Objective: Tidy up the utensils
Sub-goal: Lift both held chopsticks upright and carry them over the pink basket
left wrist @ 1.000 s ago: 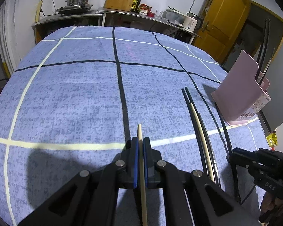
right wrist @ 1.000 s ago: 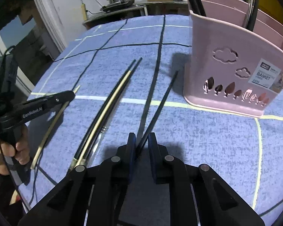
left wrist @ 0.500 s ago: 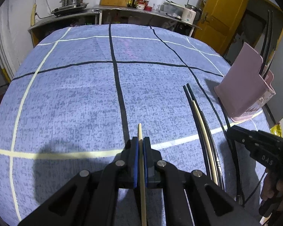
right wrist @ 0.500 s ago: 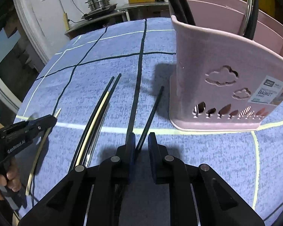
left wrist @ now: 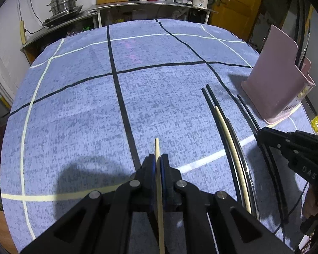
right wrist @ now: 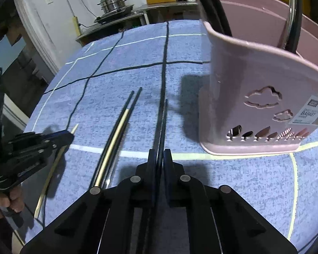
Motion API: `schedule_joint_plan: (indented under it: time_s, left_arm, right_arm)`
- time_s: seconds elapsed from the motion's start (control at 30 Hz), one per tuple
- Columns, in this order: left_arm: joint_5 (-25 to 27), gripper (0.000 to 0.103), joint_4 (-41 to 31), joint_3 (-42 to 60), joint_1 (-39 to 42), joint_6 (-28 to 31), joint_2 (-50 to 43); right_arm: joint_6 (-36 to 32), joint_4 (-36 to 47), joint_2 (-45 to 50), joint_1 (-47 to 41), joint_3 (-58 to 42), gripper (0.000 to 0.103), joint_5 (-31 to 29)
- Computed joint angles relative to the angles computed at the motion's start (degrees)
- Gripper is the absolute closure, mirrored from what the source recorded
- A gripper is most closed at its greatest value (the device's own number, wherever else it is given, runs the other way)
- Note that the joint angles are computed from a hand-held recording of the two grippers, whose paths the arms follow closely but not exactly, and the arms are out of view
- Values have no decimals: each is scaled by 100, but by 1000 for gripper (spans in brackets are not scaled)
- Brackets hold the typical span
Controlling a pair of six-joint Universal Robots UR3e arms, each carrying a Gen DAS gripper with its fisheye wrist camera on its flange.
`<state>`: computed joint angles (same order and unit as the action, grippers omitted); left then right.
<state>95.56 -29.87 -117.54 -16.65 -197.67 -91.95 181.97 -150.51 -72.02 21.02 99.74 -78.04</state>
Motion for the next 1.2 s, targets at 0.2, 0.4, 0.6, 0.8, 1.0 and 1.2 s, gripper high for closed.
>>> schedule_joint_plan:
  time_s: [0.2, 0.4, 0.6, 0.8, 1.0, 1.2]
  left_arm:
    - [-74, 98, 51, -157, 15, -137, 265]
    - [-85, 98, -194, -160, -14, -150, 900]
    - [-130, 98, -589, -36, 1, -181, 1639]
    - [32, 98, -933, 380, -298, -297, 1963]
    - [266, 98, -1203, 869, -683, -387, 2088]
    - [474, 98, -1312, 1283, -1025, -432, 2113]
  right_arm:
    - [-112, -66, -341, -37, 190, 97, 193]
    - [-180, -60, -922, -209, 462, 97, 462]
    - [-215, -6, -1584, -338, 693, 97, 657]
    - [-252, 67, -2208, -472, 904, 97, 827]
    - [-312, 245, -2840, -722, 1085, 97, 1004]
    - [-417, 458, -3361, -1082, 1171, 97, 1269]
